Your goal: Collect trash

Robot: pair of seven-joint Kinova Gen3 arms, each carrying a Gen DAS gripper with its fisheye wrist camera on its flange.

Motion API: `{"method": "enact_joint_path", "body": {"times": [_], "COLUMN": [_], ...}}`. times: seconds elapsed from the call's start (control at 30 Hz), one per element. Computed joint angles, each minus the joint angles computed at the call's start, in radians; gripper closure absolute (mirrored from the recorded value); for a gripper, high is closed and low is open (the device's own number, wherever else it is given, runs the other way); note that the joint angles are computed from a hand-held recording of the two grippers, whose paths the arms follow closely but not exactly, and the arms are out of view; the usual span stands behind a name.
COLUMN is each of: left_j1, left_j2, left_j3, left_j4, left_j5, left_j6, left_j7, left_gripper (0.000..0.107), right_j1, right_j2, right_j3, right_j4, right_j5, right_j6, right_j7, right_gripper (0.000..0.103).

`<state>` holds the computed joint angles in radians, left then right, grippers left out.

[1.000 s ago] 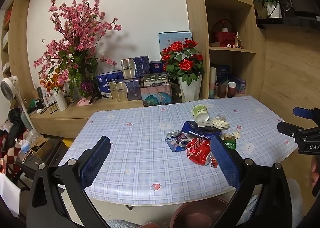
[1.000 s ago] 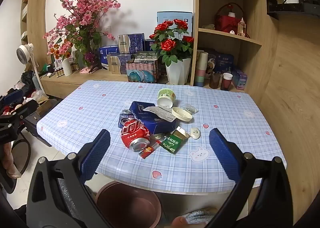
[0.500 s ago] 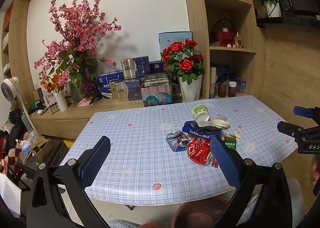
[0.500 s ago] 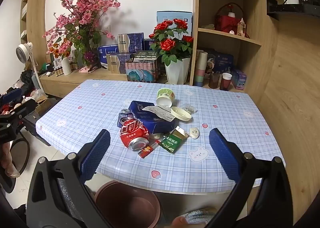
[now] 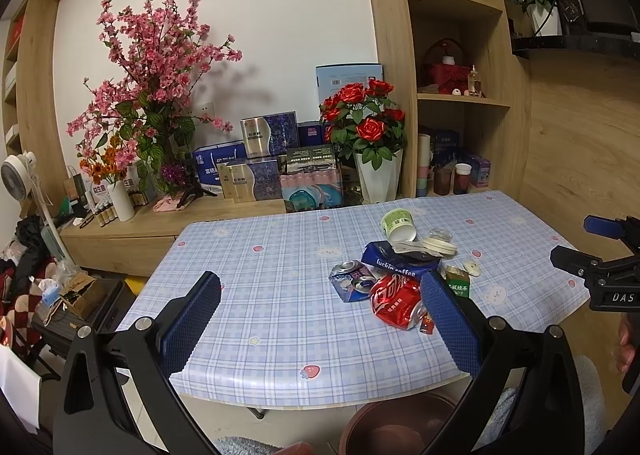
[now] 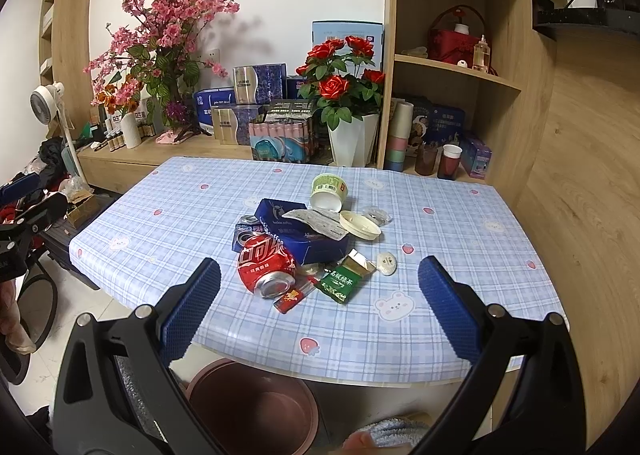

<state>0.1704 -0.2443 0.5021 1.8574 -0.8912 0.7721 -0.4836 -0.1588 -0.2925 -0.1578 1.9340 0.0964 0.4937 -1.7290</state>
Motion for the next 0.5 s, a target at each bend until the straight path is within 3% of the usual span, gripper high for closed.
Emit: {"method": "enact_joint_path", "body": {"times": [0.5], "left_j1": [0.006], "left_j2": [0.001], "left_j3": [0.014], "left_j4": [0.01], "left_j5": [-0.019], "left_j6": [0.008], "left_j7": [0.026], "left_gripper": [0.009], "right_j1": [-0.002], "right_j2": [-0.001], "right_j3": [0.007], "right_j4": [0.005], "right_j5": [-0.006], "right_j6": [0.0], "right_j7": [0.01], "right_gripper": [0.006]}}
